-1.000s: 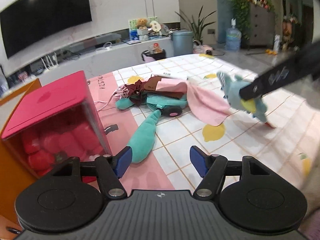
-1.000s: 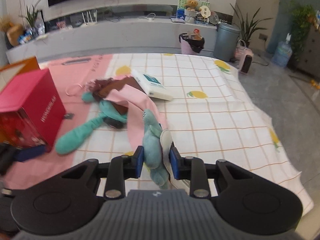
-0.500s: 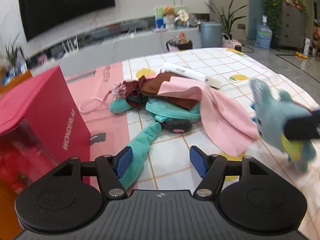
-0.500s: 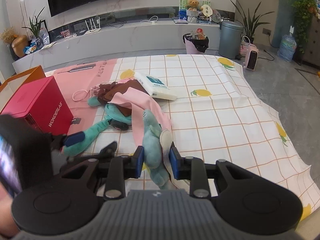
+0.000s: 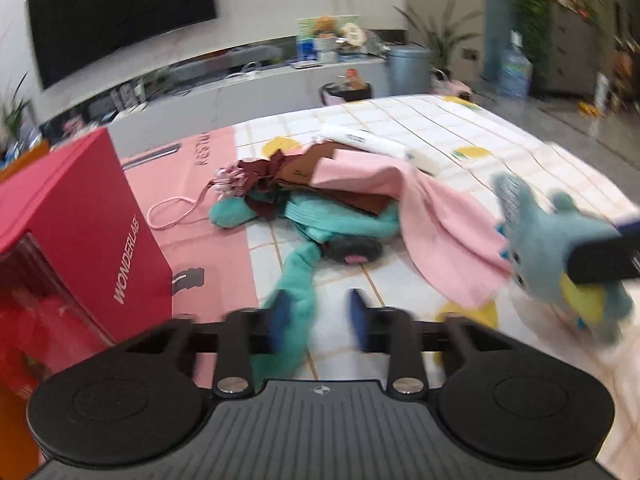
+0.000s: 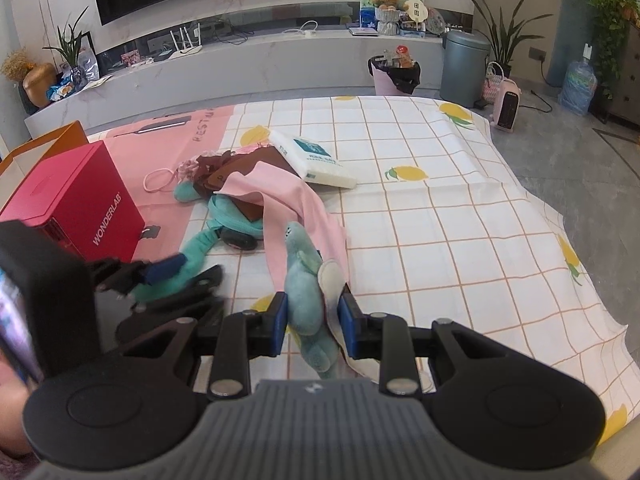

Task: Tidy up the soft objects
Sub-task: 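Grasp the teal plush toy with the right gripper while the left gripper reaches the teal strap, then grasp and lift the teal strap toy with the left gripper while the right gripper holds the plush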

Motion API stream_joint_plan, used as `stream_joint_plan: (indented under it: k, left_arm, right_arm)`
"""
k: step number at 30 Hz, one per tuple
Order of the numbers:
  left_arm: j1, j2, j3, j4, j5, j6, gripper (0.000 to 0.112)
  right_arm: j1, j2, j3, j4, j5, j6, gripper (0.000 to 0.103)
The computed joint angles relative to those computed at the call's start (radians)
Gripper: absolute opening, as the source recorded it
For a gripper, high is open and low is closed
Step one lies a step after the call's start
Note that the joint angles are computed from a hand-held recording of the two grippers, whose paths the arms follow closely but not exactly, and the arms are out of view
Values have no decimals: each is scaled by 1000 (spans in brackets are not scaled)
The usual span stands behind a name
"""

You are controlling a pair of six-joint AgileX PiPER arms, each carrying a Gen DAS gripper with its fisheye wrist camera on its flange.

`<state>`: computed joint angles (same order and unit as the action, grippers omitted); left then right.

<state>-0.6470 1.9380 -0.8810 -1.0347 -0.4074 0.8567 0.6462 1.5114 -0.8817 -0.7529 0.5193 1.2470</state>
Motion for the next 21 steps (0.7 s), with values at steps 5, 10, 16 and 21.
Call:
stream_joint_plan:
  k: [5, 10, 16, 21]
  left_arm:
    - [-25, -43, 55, -44, -7, 141, 6]
    - [5, -104, 104, -48, 64, 156, 4]
    - [32, -169, 151, -112, 133, 228, 3]
    - [41, -258, 218, -341, 183, 484, 2]
  right_arm:
    - [-1, 10, -9, 13, 10, -11, 27]
    - [3, 12, -16, 12, 22, -15, 27]
    - [1, 18, -26, 27, 27, -39, 27]
    - [3, 19, -28, 31, 30, -55, 27]
